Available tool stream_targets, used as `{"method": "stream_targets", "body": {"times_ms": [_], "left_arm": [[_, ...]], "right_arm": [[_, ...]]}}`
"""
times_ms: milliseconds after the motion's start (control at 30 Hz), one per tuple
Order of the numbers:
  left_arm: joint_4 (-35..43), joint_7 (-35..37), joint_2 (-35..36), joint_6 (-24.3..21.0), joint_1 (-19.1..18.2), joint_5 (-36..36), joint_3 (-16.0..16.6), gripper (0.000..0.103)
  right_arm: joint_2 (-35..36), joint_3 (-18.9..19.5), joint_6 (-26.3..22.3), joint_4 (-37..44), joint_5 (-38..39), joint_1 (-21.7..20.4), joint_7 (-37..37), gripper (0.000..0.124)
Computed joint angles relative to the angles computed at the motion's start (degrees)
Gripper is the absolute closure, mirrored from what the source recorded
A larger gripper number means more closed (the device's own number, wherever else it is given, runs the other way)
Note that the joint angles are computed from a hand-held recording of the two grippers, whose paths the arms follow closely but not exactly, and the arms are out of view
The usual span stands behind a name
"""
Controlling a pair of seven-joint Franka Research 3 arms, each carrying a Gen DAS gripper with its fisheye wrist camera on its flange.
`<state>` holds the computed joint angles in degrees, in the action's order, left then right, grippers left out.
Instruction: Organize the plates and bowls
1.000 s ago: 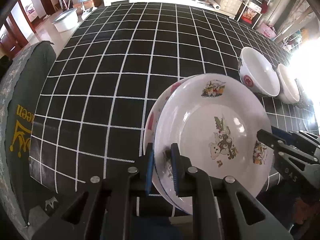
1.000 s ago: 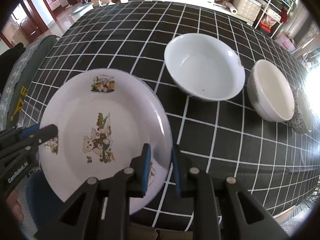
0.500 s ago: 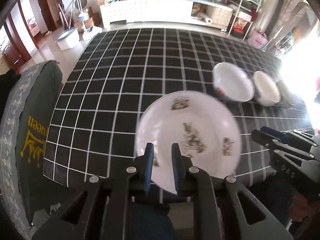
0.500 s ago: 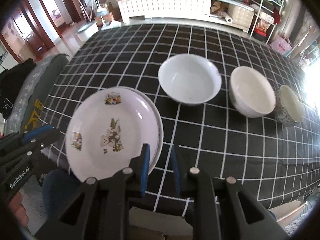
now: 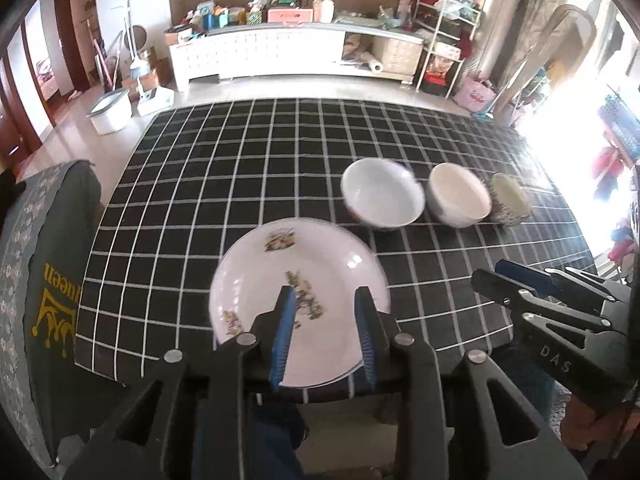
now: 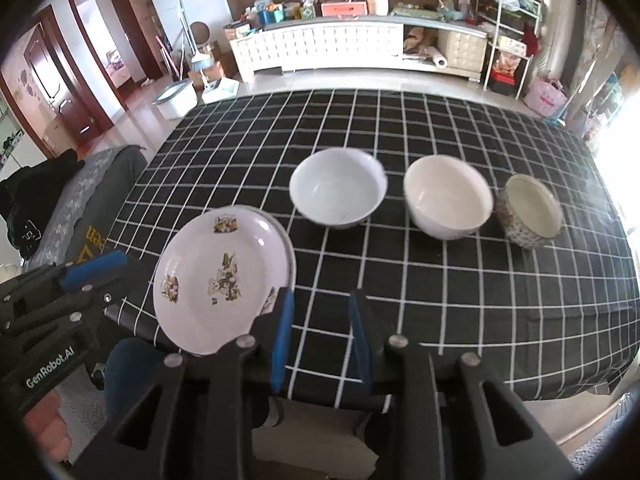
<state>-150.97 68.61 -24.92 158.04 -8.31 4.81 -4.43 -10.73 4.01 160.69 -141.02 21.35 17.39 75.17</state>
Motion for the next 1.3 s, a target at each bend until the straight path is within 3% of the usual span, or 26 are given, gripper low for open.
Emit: {"method": "stream_targets", "body": {"times_ms": [167,533,733,800,933,1033,1167,1300], "left_arm": [[1.92,-0.19,0.51,0.53,-0.94,0.3,-1.08,0.068],[7.51,-0.99,5.01,0.6,-0.54,1.7,-1.97,0.064],[12.89,1.76,11.15,-0.9,-0.58,-0.02,-1.1,0.064],[15.01,4.85,13.48,-1.53,-1.18,-3.25,-0.22,0.064],[19.65,6.87,18.24,-2.96,0.33,-6.01,-0.74,0.064],[24.23,11.01,23.02,-5.06,1.42,-11.33,-0.87,0.064],[29.69,10.5,28.81,-7.97,4.16,-11.92,-2.24,0.064],[34.84,17.73,33.78,-11.42,7.43,-21.53,-4.53,0.064]], "right_arm": [[-1.11,-1.31,0.23,0.28,1.23,-0.32,-1.38,0.073],[1.85,-2.71,-1.66,5.48,5.44,-1.24,-7.19,0.073],[6.37,-2.35,-2.71,10.76,6.98,-1.96,-9.92,0.073],[8.6,-2.52,-6.1,13.8,9.35,-2.37,-11.23,0.073],[15.94,-2.84,-18.62,23.53,14.21,-4.98,-10.56,0.073],[20.56,-2.28,-22.32,28.69,14.1,-6.37,-8.49,0.073],[27.77,-1.48,-29.22,36.98,13.34,-8.18,-6.09,0.073],[32.69,-1.16,-31.89,42.71,11.19,-8.61,-2.95,0.073]]}}
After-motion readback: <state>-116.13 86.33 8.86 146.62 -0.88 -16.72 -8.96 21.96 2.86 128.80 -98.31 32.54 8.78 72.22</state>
